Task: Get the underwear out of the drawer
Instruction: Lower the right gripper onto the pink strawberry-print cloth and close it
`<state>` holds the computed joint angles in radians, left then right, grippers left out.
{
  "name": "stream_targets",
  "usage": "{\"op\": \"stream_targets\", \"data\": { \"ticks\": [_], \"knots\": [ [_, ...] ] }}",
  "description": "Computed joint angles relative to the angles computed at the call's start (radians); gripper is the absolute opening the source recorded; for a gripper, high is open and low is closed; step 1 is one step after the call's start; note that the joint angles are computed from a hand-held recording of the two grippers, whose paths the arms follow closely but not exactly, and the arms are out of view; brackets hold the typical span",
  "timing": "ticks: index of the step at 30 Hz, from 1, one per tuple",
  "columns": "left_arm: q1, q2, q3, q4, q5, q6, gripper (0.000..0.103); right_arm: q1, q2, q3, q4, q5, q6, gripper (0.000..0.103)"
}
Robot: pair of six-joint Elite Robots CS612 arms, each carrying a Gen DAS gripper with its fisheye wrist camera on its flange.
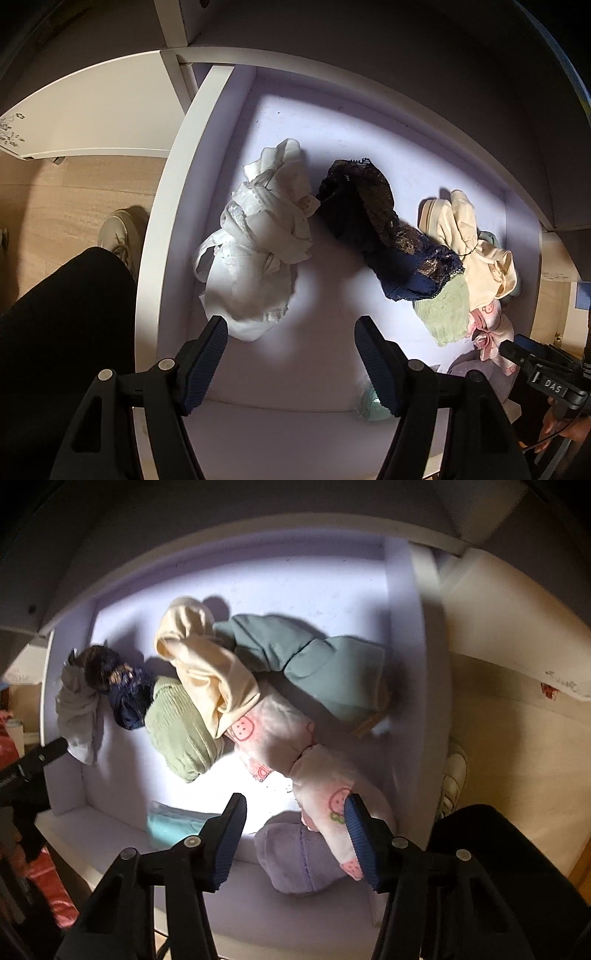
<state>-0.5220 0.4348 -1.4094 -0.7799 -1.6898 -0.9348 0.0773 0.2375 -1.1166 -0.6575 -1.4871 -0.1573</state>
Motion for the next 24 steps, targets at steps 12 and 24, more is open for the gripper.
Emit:
{"op": "stream_targets", "data": {
  "ticks": [12,24],
  "knots": [
    [0.000,-0.002,-0.001,0.022,0.007,0.005,0.072,0.052,0.039,0.006,-0.044,-0.182,-0.133,0.057],
    [-0.004,-0.010,0.017,0.036,0.021,0.023,0.072,0.072,0.082,-0.023,-0.088,-0.262,-0.139,0.040]
  ]
}}
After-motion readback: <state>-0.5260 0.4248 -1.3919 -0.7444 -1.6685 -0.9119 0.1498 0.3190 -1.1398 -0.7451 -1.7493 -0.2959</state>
